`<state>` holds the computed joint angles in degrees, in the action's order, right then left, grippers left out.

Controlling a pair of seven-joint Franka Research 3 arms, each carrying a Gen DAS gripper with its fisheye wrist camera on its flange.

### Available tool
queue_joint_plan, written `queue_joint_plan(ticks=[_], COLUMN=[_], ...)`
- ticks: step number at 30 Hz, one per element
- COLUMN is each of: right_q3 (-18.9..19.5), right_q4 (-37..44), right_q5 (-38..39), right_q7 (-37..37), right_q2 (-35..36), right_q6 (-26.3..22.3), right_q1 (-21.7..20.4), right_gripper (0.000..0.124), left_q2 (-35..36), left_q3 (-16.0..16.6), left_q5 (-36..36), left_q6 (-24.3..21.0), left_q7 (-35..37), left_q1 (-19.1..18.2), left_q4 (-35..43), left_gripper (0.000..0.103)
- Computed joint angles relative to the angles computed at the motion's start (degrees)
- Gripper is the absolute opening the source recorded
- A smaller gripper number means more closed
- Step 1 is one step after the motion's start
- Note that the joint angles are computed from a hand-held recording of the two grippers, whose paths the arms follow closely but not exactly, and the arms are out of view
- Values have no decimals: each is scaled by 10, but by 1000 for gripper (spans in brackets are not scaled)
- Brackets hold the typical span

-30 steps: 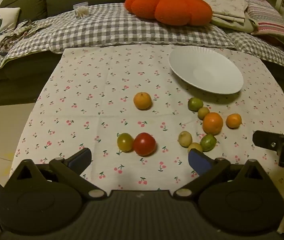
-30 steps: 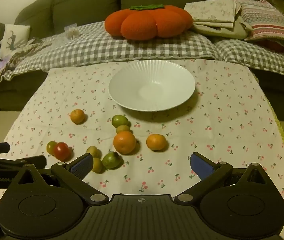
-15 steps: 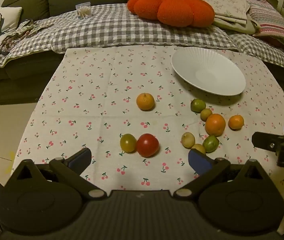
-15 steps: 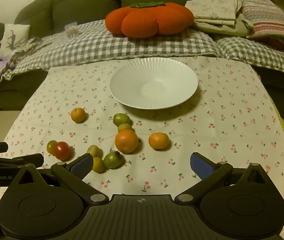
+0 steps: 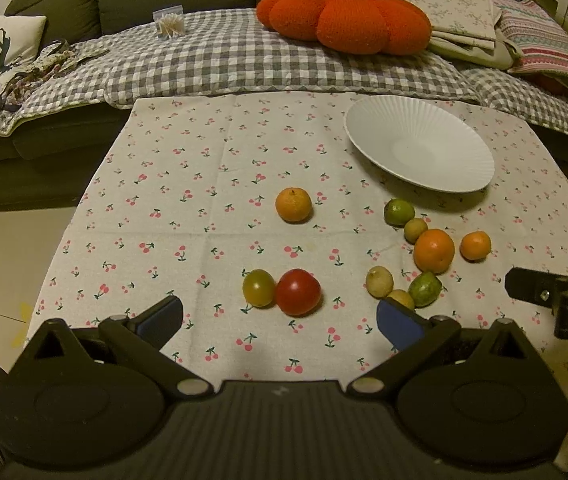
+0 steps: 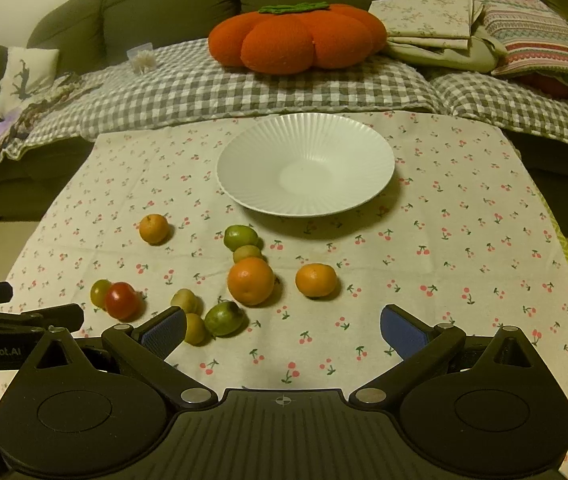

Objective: Organize fruits

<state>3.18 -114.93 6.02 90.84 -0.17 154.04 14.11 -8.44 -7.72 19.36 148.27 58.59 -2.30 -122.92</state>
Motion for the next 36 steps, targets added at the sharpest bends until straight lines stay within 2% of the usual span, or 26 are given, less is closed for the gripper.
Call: queue_joint_plan(ticks=[20,26,31,36], right_q3=[-1,-2,-5,-9], right_q4=[-3,-2,0,5], right_q5=[-20,-24,-37,-36], right_q7=[16,24,38,48], right_q2=[3,8,16,28], right_q6=[13,15,18,23], right_q1=[1,0,-1,-3], right_gripper=[103,103,103,103], left_q2=[4,15,23,26], left_q3=[2,9,6,15], left_q5=[-8,-54,-34,-63], left_q6=[8,-6,-8,1], left_q7=[16,43,20,24], left_q1=[-1,-4,5,10], left_q4=[-3,7,10,11], left_gripper=[102,102,102,102])
